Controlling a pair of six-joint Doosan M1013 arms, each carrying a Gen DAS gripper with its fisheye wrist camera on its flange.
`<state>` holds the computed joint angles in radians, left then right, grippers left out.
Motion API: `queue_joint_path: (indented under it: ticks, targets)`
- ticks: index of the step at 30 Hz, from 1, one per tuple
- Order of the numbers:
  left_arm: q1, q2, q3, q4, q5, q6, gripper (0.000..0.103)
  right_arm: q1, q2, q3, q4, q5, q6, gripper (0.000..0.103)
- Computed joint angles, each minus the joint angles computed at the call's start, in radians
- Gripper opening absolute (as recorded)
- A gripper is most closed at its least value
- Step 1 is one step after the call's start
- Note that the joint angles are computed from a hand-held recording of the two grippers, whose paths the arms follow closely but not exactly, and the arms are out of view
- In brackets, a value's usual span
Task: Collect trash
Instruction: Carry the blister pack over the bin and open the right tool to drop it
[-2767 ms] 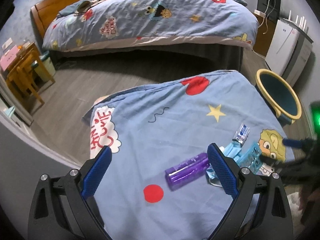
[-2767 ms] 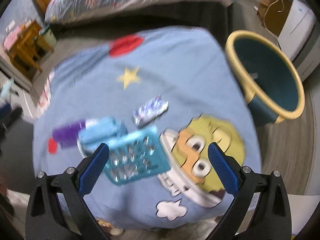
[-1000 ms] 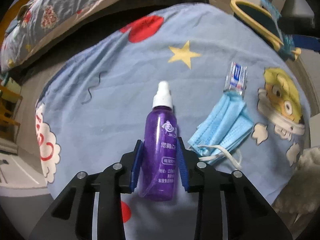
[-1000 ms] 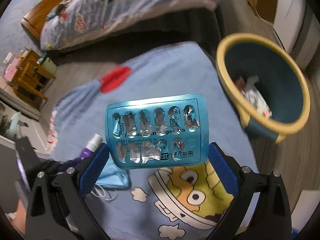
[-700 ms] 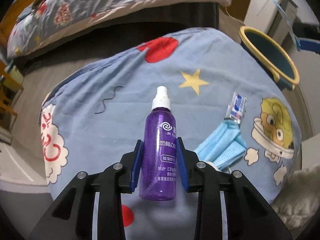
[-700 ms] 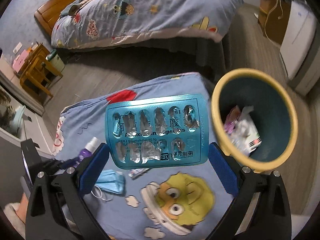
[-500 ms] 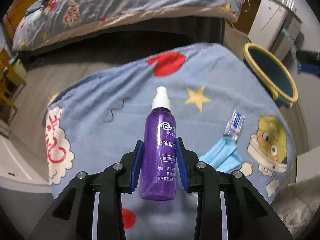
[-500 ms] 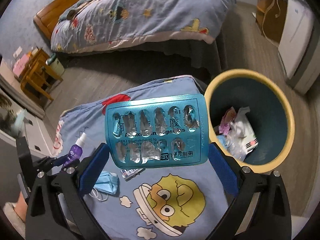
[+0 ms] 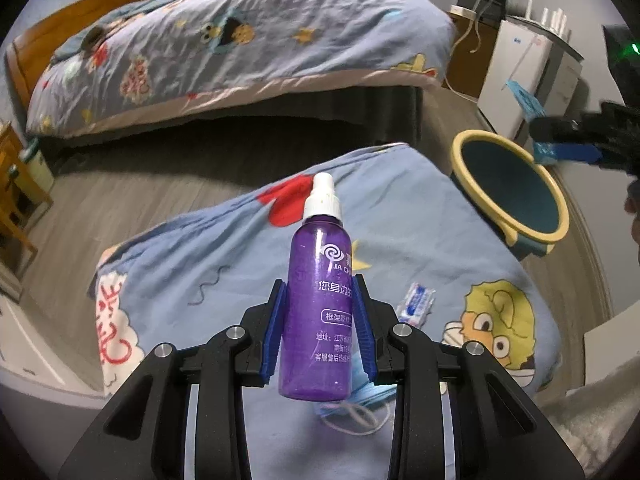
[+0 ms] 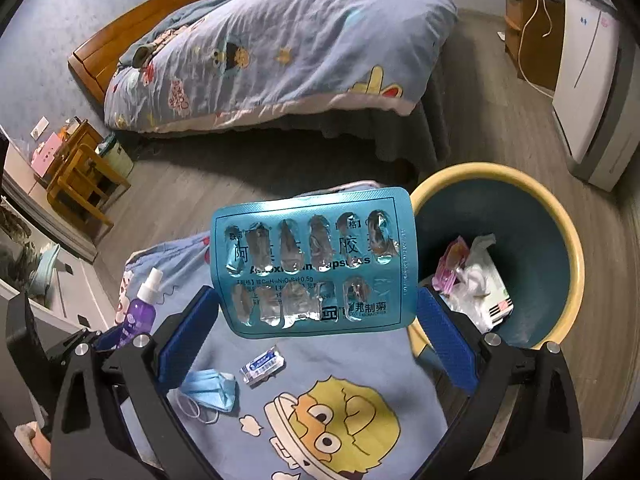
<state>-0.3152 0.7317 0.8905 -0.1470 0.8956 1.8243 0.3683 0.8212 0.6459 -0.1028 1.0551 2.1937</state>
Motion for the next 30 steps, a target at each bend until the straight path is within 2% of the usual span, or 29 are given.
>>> queue_joint_path:
  ticks: [8, 17, 24, 30]
  targets:
    - [-0.034, 0.029, -0.073, -0.042, 0.027, 0.04, 0.034, -0.015, -0.042, 0.061, -0.047, -0.049, 0.007, 0.097]
    - [-0.083, 0.092, -0.198, -0.083, 0.091, 0.094, 0.034, -0.057, -0.091, 0.148, -0.067, -0.09, 0.063, 0.097]
    - [-0.12, 0.129, -0.269, -0.109, 0.145, 0.155, 0.034, -0.107, -0.118, 0.228, -0.114, -0.067, 0.2, 0.097]
    - [-0.14, 0.158, -0.318, -0.156, 0.186, 0.162, 0.034, -0.142, -0.144, 0.31, -0.087, -0.069, 0.298, 0.097]
